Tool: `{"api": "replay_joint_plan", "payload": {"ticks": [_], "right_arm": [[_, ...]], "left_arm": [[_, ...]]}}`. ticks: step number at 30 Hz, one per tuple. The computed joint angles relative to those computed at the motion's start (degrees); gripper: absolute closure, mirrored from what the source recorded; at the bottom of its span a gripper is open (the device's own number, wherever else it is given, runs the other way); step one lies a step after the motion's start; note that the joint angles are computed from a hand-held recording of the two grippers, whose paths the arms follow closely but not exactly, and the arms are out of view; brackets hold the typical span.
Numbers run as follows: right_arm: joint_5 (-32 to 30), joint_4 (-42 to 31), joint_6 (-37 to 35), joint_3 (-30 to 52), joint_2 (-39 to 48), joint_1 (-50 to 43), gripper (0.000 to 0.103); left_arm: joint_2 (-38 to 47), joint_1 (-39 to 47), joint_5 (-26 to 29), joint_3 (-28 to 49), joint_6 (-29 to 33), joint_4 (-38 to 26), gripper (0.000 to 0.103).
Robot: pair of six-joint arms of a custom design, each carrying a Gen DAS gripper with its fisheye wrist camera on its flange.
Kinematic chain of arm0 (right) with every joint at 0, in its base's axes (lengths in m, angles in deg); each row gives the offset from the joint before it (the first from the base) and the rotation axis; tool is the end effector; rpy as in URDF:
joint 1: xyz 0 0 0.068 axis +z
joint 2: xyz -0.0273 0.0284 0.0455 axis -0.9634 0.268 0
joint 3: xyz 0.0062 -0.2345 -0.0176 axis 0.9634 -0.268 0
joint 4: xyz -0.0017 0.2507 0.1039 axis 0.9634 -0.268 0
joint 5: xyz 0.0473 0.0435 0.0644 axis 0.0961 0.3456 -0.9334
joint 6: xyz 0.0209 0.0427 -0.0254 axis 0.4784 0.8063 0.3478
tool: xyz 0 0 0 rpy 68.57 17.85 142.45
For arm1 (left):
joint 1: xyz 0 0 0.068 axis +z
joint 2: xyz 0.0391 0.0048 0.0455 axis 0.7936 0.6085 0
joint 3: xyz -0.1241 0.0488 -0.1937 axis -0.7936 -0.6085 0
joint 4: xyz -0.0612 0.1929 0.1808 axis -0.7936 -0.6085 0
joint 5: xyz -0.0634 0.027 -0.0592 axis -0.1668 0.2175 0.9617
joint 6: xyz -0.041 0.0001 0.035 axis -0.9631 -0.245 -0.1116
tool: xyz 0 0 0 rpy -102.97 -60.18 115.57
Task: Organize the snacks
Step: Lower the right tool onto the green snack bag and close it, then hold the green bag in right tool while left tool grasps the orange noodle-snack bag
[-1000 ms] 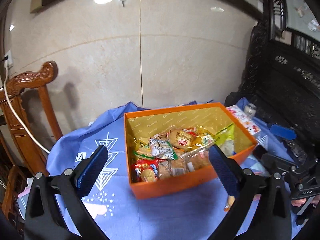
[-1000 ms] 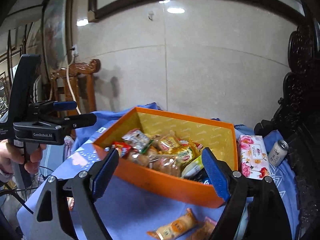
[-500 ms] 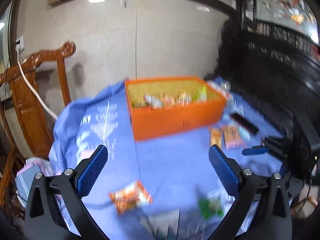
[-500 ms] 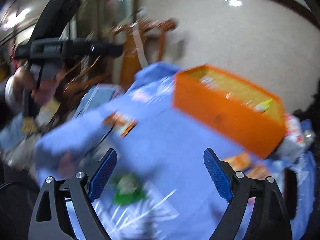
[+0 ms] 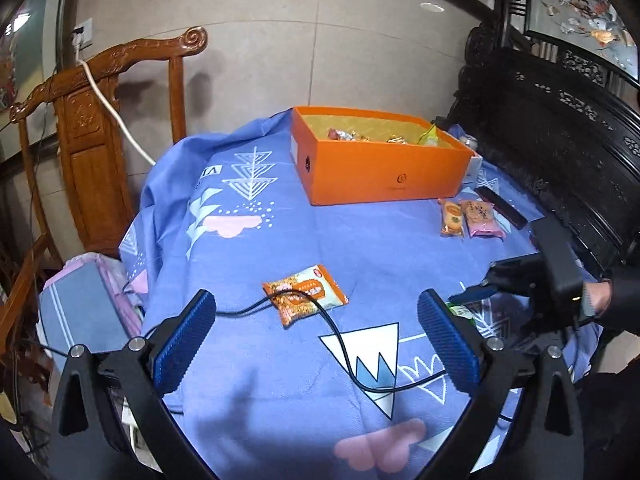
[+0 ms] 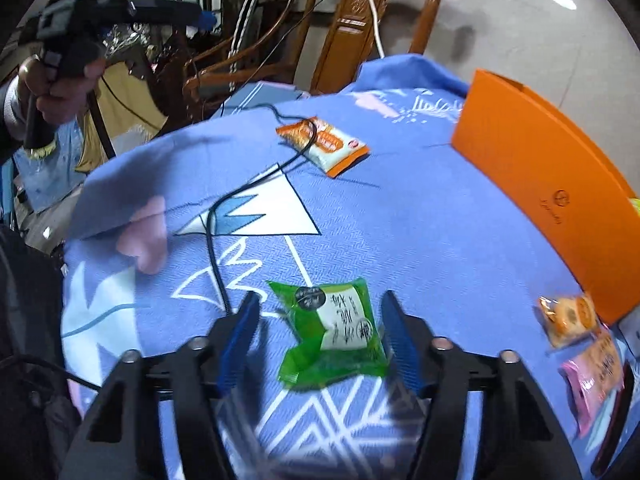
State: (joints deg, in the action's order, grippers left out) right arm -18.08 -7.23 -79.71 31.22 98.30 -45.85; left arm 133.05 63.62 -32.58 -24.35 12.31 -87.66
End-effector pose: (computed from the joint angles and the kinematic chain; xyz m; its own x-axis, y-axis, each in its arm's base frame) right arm 0.2535 0.1411 0.0686 -0.5566 -0.5817 -0.5931 -0.6701 0.7364 -0.0934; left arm 0.2681 0.0327 0.1570 -0.5749 0.2722 -0.7716 0.5075 0.8583 -0.0753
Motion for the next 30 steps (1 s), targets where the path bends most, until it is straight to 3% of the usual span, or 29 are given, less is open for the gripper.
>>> {"api": "replay_joint_plan", "payload": {"ticks": [1, 4, 9, 20, 30], "right_arm": [[0.70, 0.78, 0.01, -0.03, 0.88, 0.21, 0.057], [0.47, 2.01, 1.52, -1.28, 0.70, -0.14, 0.062], [1.03, 0.53, 2.39, -6.19, -4.83, -1.70, 0.063], [-0.32, 1.98, 3.63, -7.86, -5.84, -2.46, 0.062], [-1.27, 1.45, 5.16, -9.98, -10.66, 2.96, 0.062]], "left_arm": [[1.15, -0.38, -0.02, 0.93, 0.38, 0.29, 0.004], [4.57, -2.31, -3.52, 3.16, 1.62, 2.39, 0.004], [5.43, 0.11, -3.52, 6.33, 3.61, 0.99, 0.004], [-6.88, 22.64, 6.94, 10.43, 10.33, -15.17, 0.004], [-15.18, 43.39, 14.10, 13.73, 28.14, -34.29, 0.004]]}}
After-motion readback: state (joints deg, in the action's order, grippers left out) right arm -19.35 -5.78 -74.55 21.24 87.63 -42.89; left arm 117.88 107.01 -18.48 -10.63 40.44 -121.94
